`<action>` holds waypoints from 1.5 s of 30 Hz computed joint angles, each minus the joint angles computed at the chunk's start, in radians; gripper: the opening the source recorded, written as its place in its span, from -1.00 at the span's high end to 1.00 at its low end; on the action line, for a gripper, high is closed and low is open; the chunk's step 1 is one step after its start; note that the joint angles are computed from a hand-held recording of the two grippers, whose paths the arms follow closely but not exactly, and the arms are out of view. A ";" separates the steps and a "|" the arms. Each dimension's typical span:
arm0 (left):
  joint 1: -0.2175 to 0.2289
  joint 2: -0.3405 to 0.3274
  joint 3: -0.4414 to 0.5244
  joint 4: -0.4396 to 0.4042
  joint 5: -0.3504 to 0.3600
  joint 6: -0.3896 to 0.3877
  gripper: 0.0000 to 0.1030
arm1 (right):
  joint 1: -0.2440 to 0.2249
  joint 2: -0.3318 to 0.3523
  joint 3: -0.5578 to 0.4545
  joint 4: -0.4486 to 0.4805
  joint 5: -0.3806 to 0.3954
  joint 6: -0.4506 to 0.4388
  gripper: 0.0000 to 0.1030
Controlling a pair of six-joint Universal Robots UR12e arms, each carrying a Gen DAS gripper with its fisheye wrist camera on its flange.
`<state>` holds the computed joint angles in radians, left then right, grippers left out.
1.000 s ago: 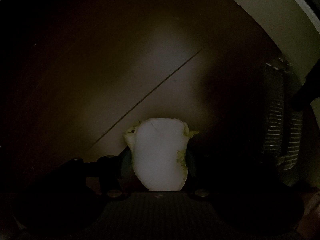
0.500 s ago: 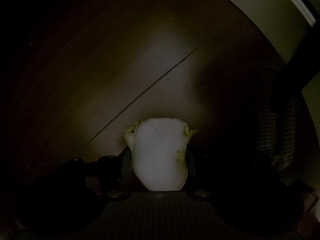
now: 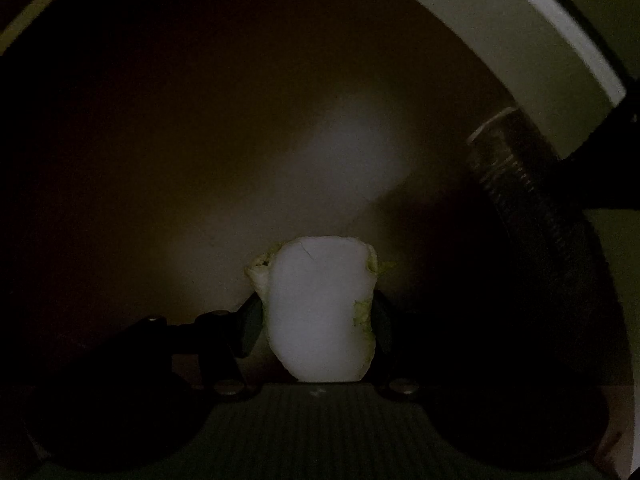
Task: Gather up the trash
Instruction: 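Grasp the white crumpled paper with the left gripper while the right gripper grasps the clear plastic tray, then pull the paper and plastic tray out of the cubby and raise them over the bin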
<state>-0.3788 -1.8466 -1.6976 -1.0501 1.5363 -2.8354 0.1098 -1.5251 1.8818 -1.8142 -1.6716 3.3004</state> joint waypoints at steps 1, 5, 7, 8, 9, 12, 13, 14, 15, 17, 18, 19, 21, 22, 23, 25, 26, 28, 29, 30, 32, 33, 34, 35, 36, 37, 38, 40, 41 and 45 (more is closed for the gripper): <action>0.004 0.002 0.002 0.010 0.001 -0.011 -0.07 | 0.001 -0.007 0.004 -0.019 0.000 -0.004 1.00; 0.019 0.010 0.017 0.047 0.018 -0.054 -0.07 | 0.019 -0.038 0.013 -0.100 -0.026 -0.054 1.00; 0.031 0.017 0.029 0.057 0.012 -0.094 -0.07 | 0.023 -0.060 0.015 -0.149 -0.021 -0.067 1.00; 0.039 0.022 0.036 0.058 0.008 -0.121 -0.07 | 0.021 -0.074 0.014 -0.175 -0.007 -0.066 1.00; 0.045 0.026 0.044 0.061 0.004 -0.140 -0.07 | 0.017 -0.086 0.014 -0.197 0.008 -0.061 1.00; 0.062 0.051 0.066 0.070 -0.014 -0.214 -0.07 | 0.004 -0.128 0.013 -0.266 0.038 -0.047 1.00; 0.070 0.056 0.071 0.074 -0.025 -0.234 -0.07 | -0.002 -0.143 0.015 -0.287 0.046 -0.049 1.00; 0.075 0.064 0.078 0.084 -0.034 -0.257 -0.07 | -0.006 -0.152 0.007 -0.300 0.054 -0.048 1.00; 0.077 0.072 0.083 0.097 -0.032 -0.270 -0.07 | -0.008 -0.163 0.003 -0.322 0.062 -0.046 1.00; 0.081 0.087 0.098 0.124 -0.025 -0.293 -0.07 | -0.011 -0.171 -0.022 -0.350 0.070 -0.051 1.00; 0.085 0.095 0.106 0.132 -0.031 -0.303 -0.07 | -0.011 -0.180 -0.026 -0.370 0.077 -0.055 1.00; 0.089 0.102 0.113 0.139 -0.034 -0.309 -0.07 | -0.012 -0.188 -0.029 -0.390 0.084 -0.058 1.00; 0.094 0.113 0.135 0.154 -0.028 -0.308 -0.07 | -0.009 -0.196 -0.044 -0.426 0.090 -0.067 1.00; 0.095 0.119 0.146 0.164 -0.023 -0.307 -0.07 | -0.008 -0.200 -0.050 -0.451 0.093 -0.071 1.00; 0.090 0.119 0.166 0.167 -0.017 -0.314 -0.07 | -0.007 -0.205 -0.058 -0.469 0.097 -0.075 1.00; 0.100 0.126 0.197 0.167 -0.023 -0.311 -0.07 | -0.004 -0.205 -0.085 -0.503 0.112 -0.072 1.00; 0.101 0.128 0.213 0.171 -0.022 -0.314 -0.07 | -0.021 -0.194 -0.106 -0.525 0.131 -0.089 1.00; 0.106 0.126 0.250 0.179 -0.018 -0.314 -0.07 | -0.030 -0.200 -0.116 -0.574 0.151 -0.110 1.00; 0.109 0.130 0.260 0.186 -0.019 -0.312 -0.07 | -0.038 -0.205 -0.118 -0.602 0.167 -0.122 1.00; 0.113 0.136 0.265 0.195 -0.018 -0.310 -0.07 | -0.038 -0.205 -0.128 -0.627 0.179 -0.128 1.00; 0.119 0.143 0.292 0.199 -0.012 -0.305 -0.07 | -0.043 -0.205 -0.147 -0.679 0.199 -0.143 1.00; 0.120 0.143 0.306 0.200 -0.009 -0.300 -0.07 | -0.043 -0.200 -0.160 -0.704 0.209 -0.143 1.00; 0.121 0.141 0.322 0.201 -0.005 -0.295 -0.07 | -0.048 -0.195 -0.175 -0.720 0.224 -0.146 1.00; 0.124 0.142 0.340 0.207 -0.004 -0.286 -0.07 | -0.049 -0.192 -0.184 -0.745 0.238 -0.150 1.00; 0.130 0.145 0.350 0.217 -0.007 -0.278 -0.07 | -0.032 -0.190 -0.192 -0.772 0.230 -0.147 1.00; 0.130 0.140 0.367 0.226 -0.008 -0.279 -0.07 | -0.035 -0.187 -0.203 -0.798 0.239 -0.153 1.00; 0.133 0.137 0.386 0.231 -0.014 -0.279 -0.07 | -0.036 -0.183 -0.214 -0.824 0.245 -0.160 1.00; 0.136 0.129 0.426 0.249 -0.024 -0.277 -0.07 | -0.036 -0.176 -0.251 -0.861 0.246 -0.155 1.00; 0.136 0.119 0.454 0.261 -0.024 -0.273 -0.07 | -0.038 -0.168 -0.276 -0.879 0.248 -0.147 1.00; 0.134 0.083 0.551 0.302 -0.032 -0.256 -0.07 | -0.040 -0.137 -0.364 -0.955 0.250 -0.134 1.00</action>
<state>-0.2453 -1.7637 -1.1469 -0.7477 1.5039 -3.0918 0.0699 -1.6622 1.5174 -2.7690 -1.4218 3.1666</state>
